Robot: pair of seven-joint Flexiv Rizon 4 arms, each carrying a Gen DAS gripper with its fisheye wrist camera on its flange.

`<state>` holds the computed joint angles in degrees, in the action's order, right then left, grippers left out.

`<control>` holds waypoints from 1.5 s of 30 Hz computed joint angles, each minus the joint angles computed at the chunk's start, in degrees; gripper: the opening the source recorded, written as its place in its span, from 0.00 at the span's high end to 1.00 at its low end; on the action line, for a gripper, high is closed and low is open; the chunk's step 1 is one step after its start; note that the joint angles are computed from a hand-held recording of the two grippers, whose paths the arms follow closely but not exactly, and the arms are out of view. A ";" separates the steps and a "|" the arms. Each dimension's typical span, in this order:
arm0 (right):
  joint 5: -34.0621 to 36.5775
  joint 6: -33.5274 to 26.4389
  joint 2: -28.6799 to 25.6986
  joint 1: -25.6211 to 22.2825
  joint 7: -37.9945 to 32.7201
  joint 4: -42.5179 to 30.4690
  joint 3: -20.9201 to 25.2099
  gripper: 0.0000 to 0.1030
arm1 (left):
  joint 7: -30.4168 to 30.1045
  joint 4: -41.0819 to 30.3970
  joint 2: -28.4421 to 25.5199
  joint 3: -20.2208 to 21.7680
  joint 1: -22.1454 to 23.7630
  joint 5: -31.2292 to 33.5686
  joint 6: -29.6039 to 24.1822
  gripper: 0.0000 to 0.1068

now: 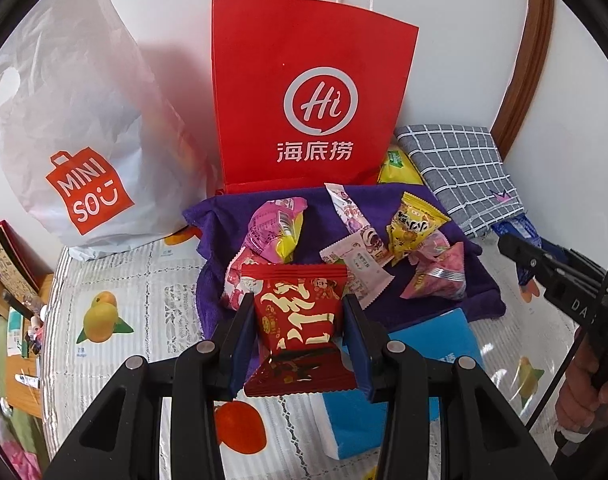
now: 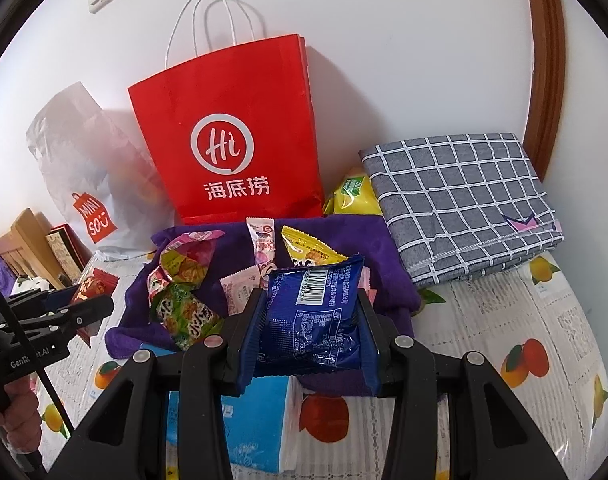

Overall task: Organize snacks
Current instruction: 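Carry the red candy packet and blue biscuit packet over the purple towel with both grippers, then lower both packets onto the towel and open both grippers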

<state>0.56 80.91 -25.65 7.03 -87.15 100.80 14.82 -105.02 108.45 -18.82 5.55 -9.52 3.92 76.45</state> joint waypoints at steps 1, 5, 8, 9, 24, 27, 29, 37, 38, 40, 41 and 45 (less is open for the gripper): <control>0.03 -0.08 -0.29 0.01 0.01 -0.39 0.00 0.59 | 0.08 -0.12 -0.15 -0.02 0.08 -0.02 -0.08 0.63; -0.44 -0.11 -0.99 0.38 -0.06 -1.38 -0.47 0.59 | 0.17 -0.63 -0.77 0.01 0.26 -0.17 -0.25 0.63; -1.27 -0.23 -1.60 0.70 0.10 -2.24 -0.99 0.59 | 0.39 -1.16 -1.28 -0.10 0.50 -0.56 -0.47 0.63; -1.40 -0.49 -1.88 0.65 0.08 -2.72 -0.98 0.59 | 0.50 -1.43 -1.48 -0.13 0.56 -0.68 -0.60 0.63; -3.49 -2.36 -5.83 1.30 -0.11 -7.36 -1.54 0.59 | 4.65 -3.85 -4.95 -1.74 2.51 -5.29 -0.82 0.63; -2.93 -3.68 -6.72 0.58 -1.32 -8.73 -0.42 0.59 | 7.49 -3.71 -5.47 -4.25 4.31 -8.47 -0.90 0.63; -2.21 -4.79 -7.44 0.06 -2.40 -9.80 0.40 0.59 | 8.10 -4.35 -6.01 -4.22 4.07 -9.28 -1.26 0.63; -0.50 -7.52 -9.65 0.13 -4.76 -12.47 0.89 0.59 | 7.15 -8.74 -9.05 -2.29 1.86 -8.49 -2.87 0.63; -0.06 -7.86 -9.90 -0.08 -5.32 -12.88 1.28 0.59 | 7.19 -9.24 -9.41 -2.39 1.85 -8.56 -3.18 0.63; 0.56 -8.50 -10.35 -0.17 -6.23 -13.57 1.57 0.59 | 6.93 -10.45 -10.22 -1.99 1.46 -8.14 -3.51 0.63; 0.72 -8.73 -10.59 0.01 -6.43 -13.86 1.42 0.59 | 6.51 -11.03 -10.57 -1.51 1.09 -7.71 -3.56 0.63; 1.40 -10.18 -11.59 0.40 -7.65 -15.01 1.46 0.59 | 5.47 -12.93 -11.61 -0.89 0.65 -6.86 -4.37 0.63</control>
<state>1.96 70.72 -37.25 7.43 -94.79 85.78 16.28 -99.56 95.52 -30.43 4.66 -8.87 -2.94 72.07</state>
